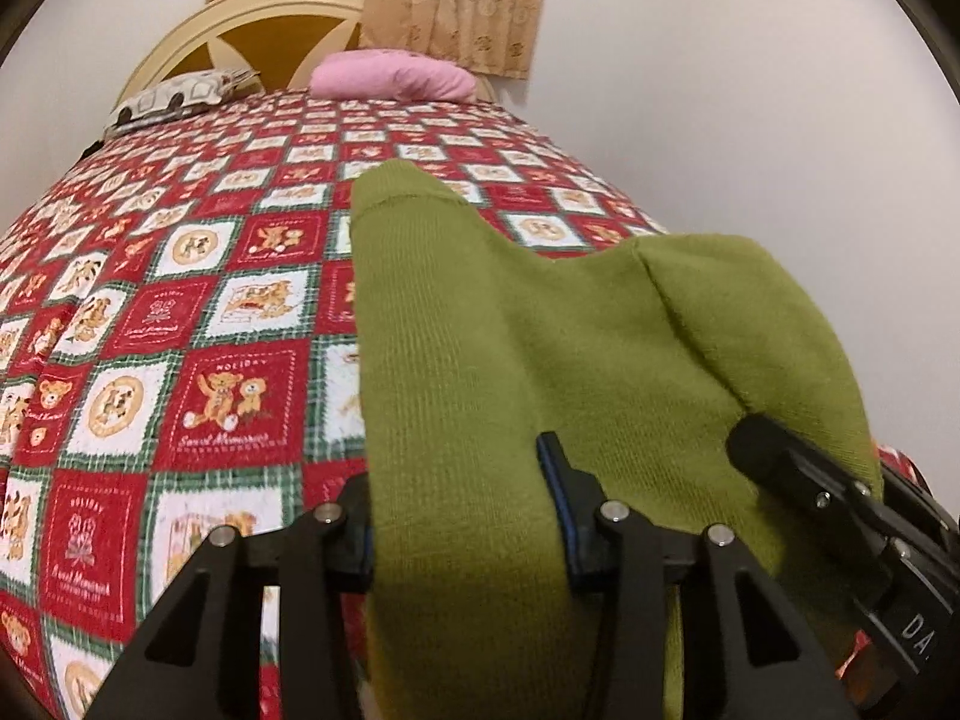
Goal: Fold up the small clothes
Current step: 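Grasp the striped sweater edge with the right gripper while the left gripper pins the body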
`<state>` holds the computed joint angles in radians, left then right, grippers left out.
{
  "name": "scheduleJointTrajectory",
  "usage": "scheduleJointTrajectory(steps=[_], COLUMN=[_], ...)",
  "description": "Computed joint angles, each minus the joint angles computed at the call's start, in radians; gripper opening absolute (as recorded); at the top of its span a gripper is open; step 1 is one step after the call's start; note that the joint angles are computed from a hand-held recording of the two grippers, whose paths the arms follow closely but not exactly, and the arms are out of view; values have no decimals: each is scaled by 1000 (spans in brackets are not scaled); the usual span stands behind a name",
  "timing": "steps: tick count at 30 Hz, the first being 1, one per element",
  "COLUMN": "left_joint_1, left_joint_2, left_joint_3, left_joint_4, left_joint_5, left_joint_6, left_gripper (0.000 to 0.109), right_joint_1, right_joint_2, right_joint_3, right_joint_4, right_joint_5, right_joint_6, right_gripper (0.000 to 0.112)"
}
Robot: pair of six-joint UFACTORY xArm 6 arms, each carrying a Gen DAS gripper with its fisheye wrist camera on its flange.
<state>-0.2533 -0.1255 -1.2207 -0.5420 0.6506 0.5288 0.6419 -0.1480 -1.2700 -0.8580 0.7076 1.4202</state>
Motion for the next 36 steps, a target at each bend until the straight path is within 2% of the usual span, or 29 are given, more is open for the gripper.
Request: scheduleJointTrajectory(steps=[9, 15, 30, 36], left_joint_1=[-31, -99, -312, -391], left_joint_2=[-139, -203, -230, -198], left_joint_3=[105, 156, 166, 142], left_joint_4=[-66, -83, -57, -23], left_joint_5=[45, 48, 29, 15], left_joint_6=[76, 81, 35, -18], left_gripper=[45, 45, 45, 45], right_joint_1=[135, 227, 400, 442], right_joint_2=[-165, -259, -513, -585], right_joint_3=[104, 156, 305, 350], right_joint_4=[-84, -127, -191, -207], right_joint_5=[191, 353, 719, 830], right_joint_6=[105, 129, 173, 187], right_gripper=[29, 29, 29, 29])
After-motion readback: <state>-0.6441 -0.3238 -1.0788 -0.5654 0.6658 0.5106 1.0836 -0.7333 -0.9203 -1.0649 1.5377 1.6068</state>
